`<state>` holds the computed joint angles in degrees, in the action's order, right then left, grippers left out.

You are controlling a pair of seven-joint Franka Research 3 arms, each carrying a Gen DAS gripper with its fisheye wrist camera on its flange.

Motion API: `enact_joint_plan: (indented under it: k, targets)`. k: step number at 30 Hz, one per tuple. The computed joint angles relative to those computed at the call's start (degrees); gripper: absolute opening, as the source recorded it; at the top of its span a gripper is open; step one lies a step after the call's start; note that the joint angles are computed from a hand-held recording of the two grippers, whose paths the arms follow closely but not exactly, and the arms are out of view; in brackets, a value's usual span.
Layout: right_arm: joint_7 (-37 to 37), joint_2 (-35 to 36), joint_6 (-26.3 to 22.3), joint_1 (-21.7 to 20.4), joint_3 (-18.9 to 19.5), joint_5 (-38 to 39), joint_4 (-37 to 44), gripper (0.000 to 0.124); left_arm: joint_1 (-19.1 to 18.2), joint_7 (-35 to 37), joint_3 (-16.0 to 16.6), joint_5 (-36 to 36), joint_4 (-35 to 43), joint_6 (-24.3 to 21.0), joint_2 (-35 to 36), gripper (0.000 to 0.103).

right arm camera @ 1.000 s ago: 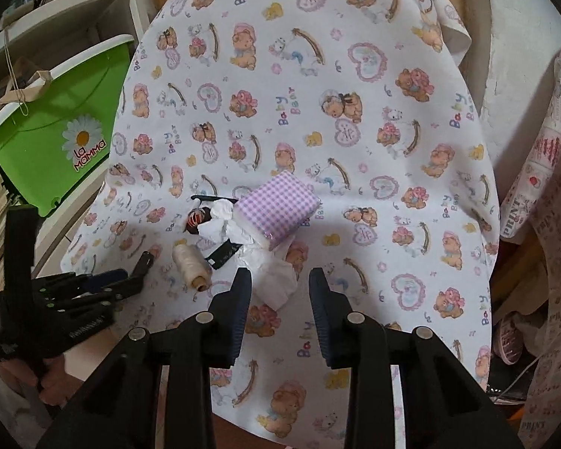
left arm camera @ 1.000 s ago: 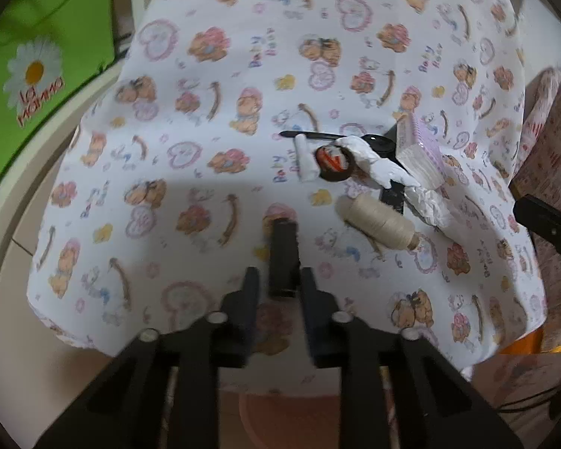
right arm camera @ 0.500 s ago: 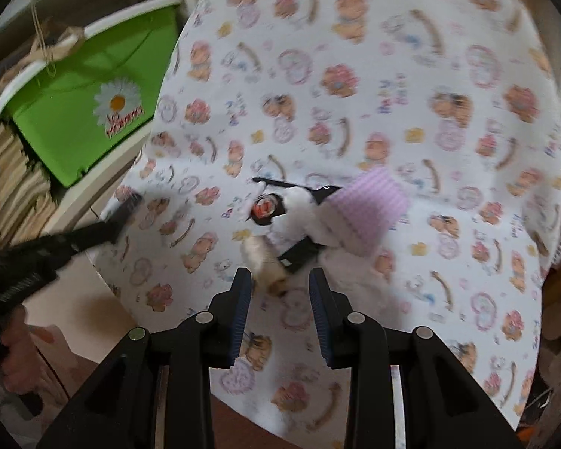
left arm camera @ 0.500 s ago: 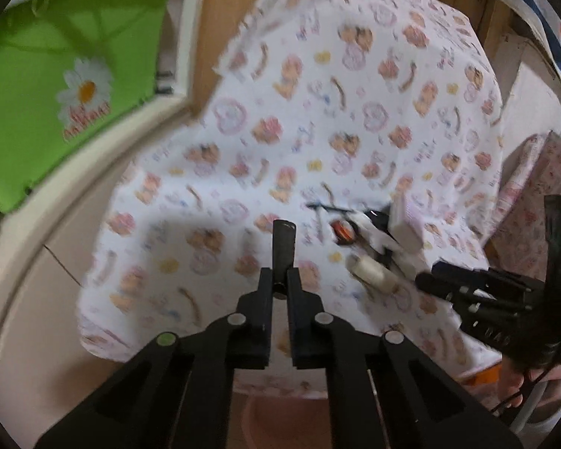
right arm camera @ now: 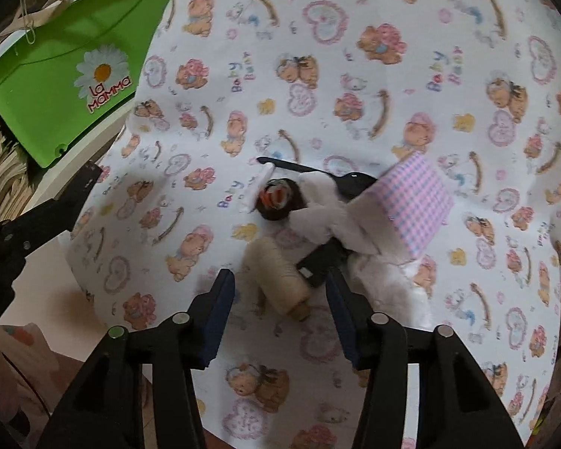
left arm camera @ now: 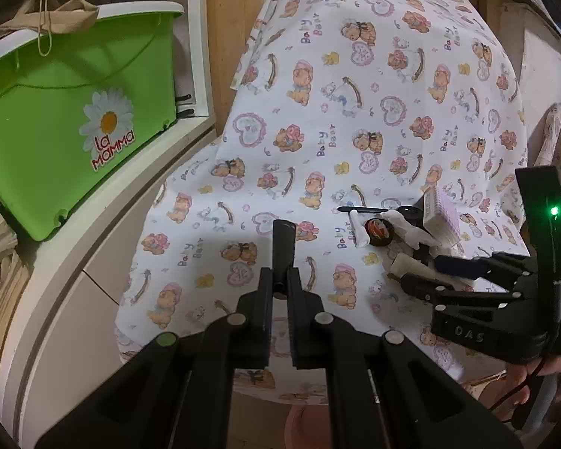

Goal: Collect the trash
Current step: 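Grasp the black thread spool with the left tool while the right tool grasps the cream spool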

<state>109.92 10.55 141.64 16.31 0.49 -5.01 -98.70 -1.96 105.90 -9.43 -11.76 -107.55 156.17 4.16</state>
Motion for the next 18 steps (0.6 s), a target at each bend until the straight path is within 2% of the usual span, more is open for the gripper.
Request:
enact_joint_plan:
  k: [4,6,11,16,18]
  targets:
    - [0.61,1.23,-2.62,1.08,-0.28,-3.12,1.75,0.030,0.02,1.04,-0.07,-0.88,-0.12,-0.22,-0.37,0.006]
    - [0.17,1.59,-4.77,1.30,-0.23,-3.80,2.38,0.027,-0.01,0.93,-0.06,-1.39,0.05,-0.99,-0.44,0.006]
    - [0.63,-2.02,0.08,0.87,-0.01,-3.22,-2.53,0.026,0.23,3.56,-0.25,-5.83,0.41,-2.65,-0.61,0.006]
    - [2.81,-8.15,5.16,-0.55,0.40,-2.98,-9.24,0.026,0.61,10.52,-0.11,-16.24,0.57,-7.74,-2.14,0.006]
    - [3.39,-10.56,5.46,-1.26,0.92,-3.23,-10.97,0.026,0.26,12.43,0.21,-18.28,-0.40,-8.35,-3.31,0.006]
